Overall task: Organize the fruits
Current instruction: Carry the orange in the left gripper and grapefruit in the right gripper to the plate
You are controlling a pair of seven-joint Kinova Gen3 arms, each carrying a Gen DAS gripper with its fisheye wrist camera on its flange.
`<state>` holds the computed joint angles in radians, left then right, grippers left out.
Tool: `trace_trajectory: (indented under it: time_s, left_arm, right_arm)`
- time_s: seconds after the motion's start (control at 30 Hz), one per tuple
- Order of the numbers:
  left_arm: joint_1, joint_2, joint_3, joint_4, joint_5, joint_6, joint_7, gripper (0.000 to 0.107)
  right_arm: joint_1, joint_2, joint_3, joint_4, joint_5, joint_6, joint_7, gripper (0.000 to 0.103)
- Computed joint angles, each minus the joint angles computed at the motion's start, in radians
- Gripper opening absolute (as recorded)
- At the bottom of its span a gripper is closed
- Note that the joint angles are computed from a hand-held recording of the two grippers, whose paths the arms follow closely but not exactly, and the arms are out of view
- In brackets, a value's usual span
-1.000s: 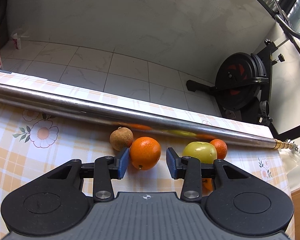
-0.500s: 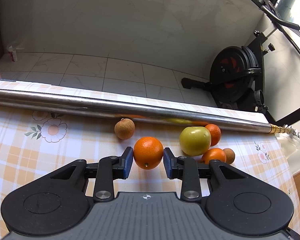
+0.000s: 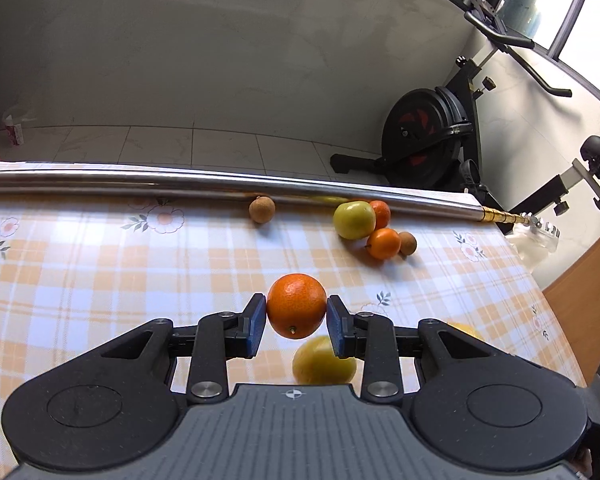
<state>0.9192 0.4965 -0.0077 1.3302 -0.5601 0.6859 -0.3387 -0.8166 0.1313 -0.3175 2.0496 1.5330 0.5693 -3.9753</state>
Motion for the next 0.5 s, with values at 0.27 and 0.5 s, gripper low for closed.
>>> trace_trajectory:
  time_s: [0.27,0.5]
  left_arm:
    - [0.042,-0.12,0.029,0.181,-0.068,-0.001,0.112,0.035]
    - [0.058,-0.152,0.067,0.268,-0.127,-0.019,0.24,0.035]
  right_arm:
    - [-0.054,0.0,-0.012,-0.062,-0.149,0.024,0.159,0.057]
    - [-0.103,0.01,-0.003,-0.117,-0.265,0.039,0.297,0.057]
